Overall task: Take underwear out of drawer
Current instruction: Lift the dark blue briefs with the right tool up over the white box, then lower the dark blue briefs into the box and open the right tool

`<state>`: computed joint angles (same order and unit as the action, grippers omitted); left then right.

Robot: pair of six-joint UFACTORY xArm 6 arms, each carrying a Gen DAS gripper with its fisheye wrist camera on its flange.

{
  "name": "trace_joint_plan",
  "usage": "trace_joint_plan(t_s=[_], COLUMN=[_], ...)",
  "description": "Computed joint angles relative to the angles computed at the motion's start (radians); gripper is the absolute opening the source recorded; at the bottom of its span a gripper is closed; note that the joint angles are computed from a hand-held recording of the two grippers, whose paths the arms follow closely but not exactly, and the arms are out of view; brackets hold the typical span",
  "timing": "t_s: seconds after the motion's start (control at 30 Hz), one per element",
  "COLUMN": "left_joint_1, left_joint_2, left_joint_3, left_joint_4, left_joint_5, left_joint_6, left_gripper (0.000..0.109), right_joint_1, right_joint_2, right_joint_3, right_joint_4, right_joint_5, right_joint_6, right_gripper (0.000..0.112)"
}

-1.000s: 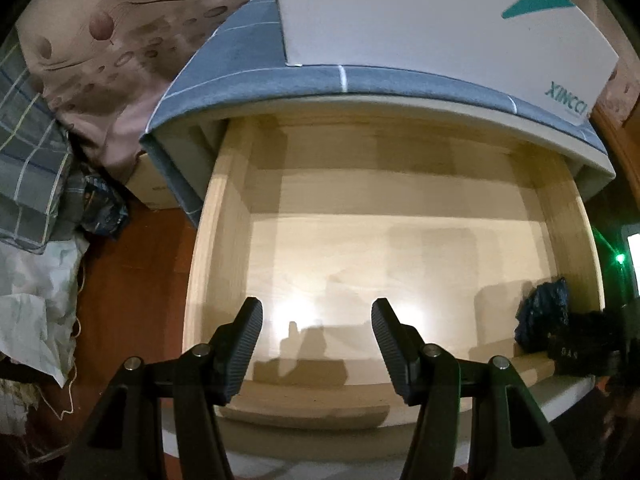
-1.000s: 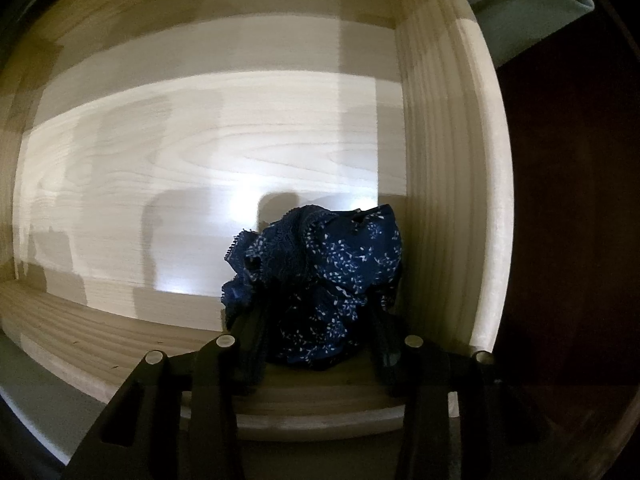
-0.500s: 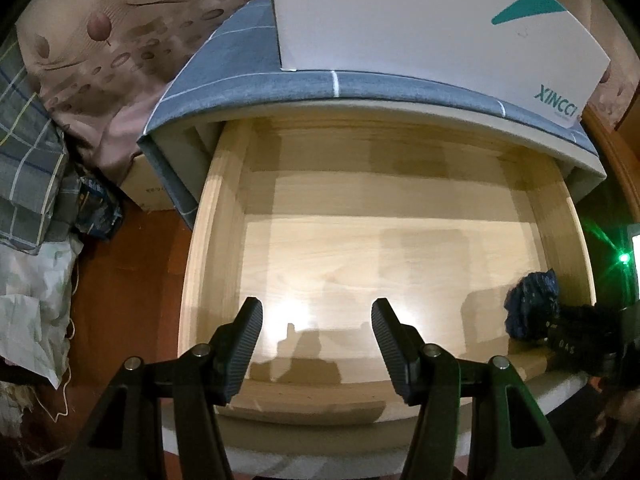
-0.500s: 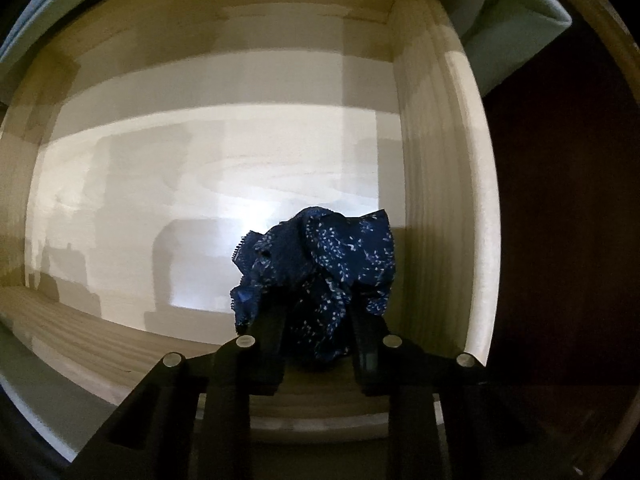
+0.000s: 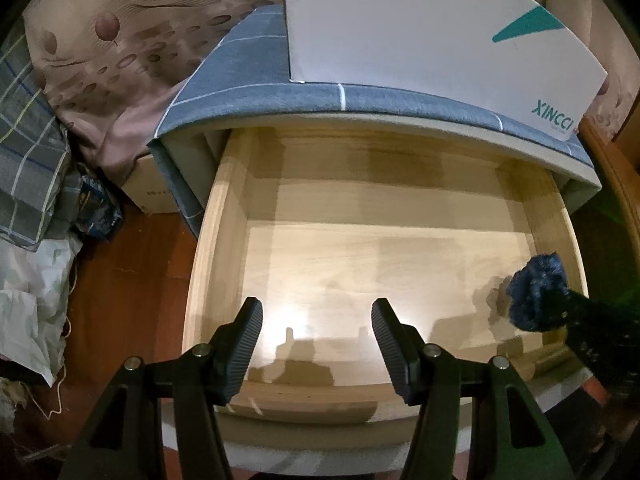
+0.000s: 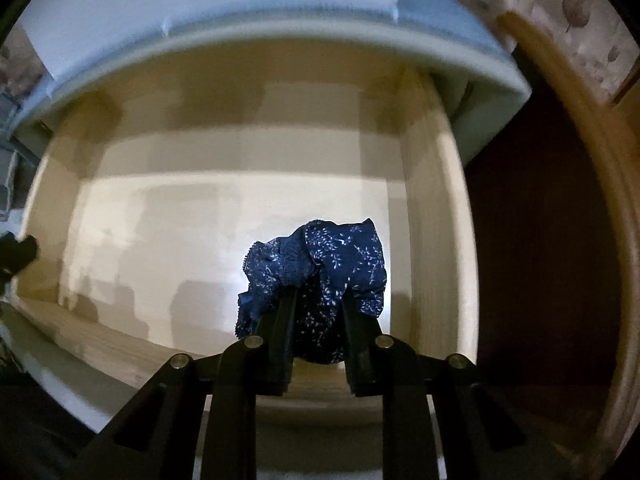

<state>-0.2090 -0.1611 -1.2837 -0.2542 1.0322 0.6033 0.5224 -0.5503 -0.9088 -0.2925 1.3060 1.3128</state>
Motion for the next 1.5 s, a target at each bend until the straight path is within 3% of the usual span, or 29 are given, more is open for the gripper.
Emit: trace_joint_plan(t_s=[0.37,0.53,0.63,0.77,1.0,1.5], left_joint_1=[0.001,0.003,-0.003,-0.008,-0.002,0.011], left_joint_2=[-0.021,-0.026,-0.043,-0.061,-0.059,-0.05], left_joint_3=[0.02,0.021,0.043,0.064,0.059,0.054], left_joint_4=[0.001,-0.003,0.006,0.01,-0.004,-0.027], left_joint_5=[-0.036,-0.035,-0.068,-0.092,-0.087,-0.114], left_joint_6=[-0.017,-0.015,-0.011,0.0,0.008,-0.013], left_gripper=[0.058,0.058,0.058,0.058,0.058,0.058], right_joint_1=[0.112,0.092,0.013,-0.016,-0.119,-0.335], right_joint_2=[-0.089,-0.051,-0.013,0.042,0.123,0.405], right_joint_3=[-0.084,-0.176,-0.245,-0.364,-0.509,-0.755], right_joint_4=[-0.194,-0.262,-0.277,-0.321,-0.351,-0.224], right_joint_5=[0.108,0.119,0.081,0.107,0.065,-0.072], right_joint_6=[0.118,0.086,0.012,-0.052,-0.161,-0.354], right_gripper=[0.018,0.018,0.018,0.018,0.018,0.018])
